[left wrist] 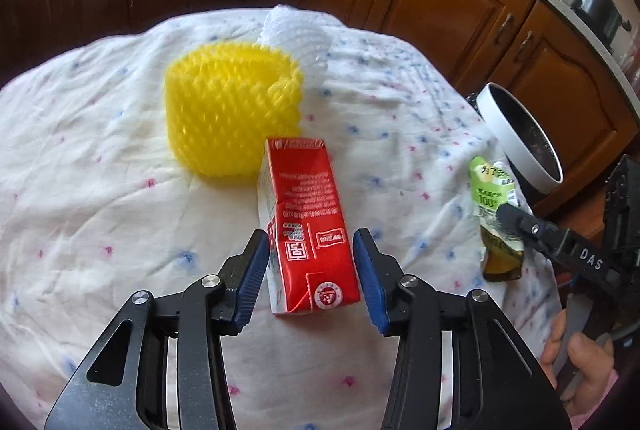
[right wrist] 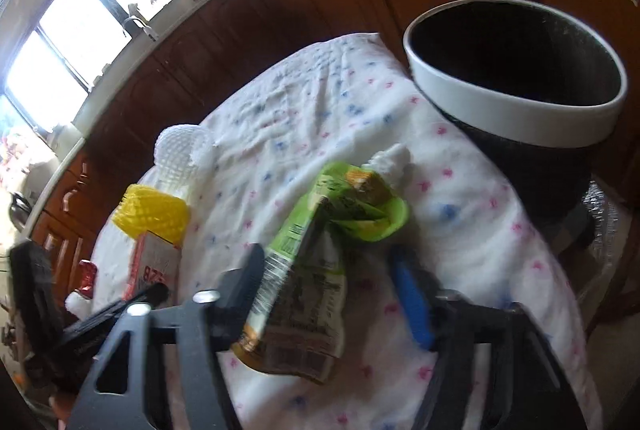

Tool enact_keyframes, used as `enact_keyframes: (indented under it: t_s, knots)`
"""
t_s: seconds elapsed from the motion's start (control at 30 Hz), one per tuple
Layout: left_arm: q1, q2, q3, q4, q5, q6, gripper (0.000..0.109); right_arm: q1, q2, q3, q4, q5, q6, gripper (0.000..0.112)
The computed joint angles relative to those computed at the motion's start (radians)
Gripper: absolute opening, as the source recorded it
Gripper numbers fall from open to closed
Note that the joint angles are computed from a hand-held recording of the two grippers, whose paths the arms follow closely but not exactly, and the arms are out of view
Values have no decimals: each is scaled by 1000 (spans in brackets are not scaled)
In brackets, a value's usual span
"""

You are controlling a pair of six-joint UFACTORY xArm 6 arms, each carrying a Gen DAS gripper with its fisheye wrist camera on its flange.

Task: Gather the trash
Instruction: 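Grasp the green spout pouch with the right tool while the left tool grasps the red carton, then carry the green pouch and red carton over the trash bin with both tools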

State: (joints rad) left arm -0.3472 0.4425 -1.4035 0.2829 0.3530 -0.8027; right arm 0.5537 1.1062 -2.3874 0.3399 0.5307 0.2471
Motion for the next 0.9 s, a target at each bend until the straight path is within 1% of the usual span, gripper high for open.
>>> enact_keyframes:
  t_s: [0.03,0.07,0.1,0.2,0.27,0.3,0.4,0.53,0.73,0.9]
  knots:
    - [2,4,4,-26,-7,13,37,-1,19,-33,24,18,-22,27]
    - [4,3,9,-22,-13,4,28,1,15,-23,40,4,-42,25]
    - [6,0,17,-11,-23,-7,28,4,8,-12,42,-7,-56,24]
    - [6,-22,50,-25,-59,1,28,9,-26,40,116,-36,-142,23]
    - [0,-33,61,-40,-75,12,28,10,-35,45,133,-26,-186,23]
    - [-6,-36,65,-70,-91,40,28,14,-65,95,136,-58,-197,23]
    - [-28,-39,52,-67,-108,54,28,19,-151,230,184,-143,-268,23]
    - [-59,-23,11,-116,-120,119,28,8,-233,346,243,-213,-317,23]
    - [-94,42,-107,-172,-77,192,28,-17,-314,458,281,-296,-355,23]
    - [-119,114,-239,-174,-22,228,28,-46,-359,513,286,-329,-366,23]
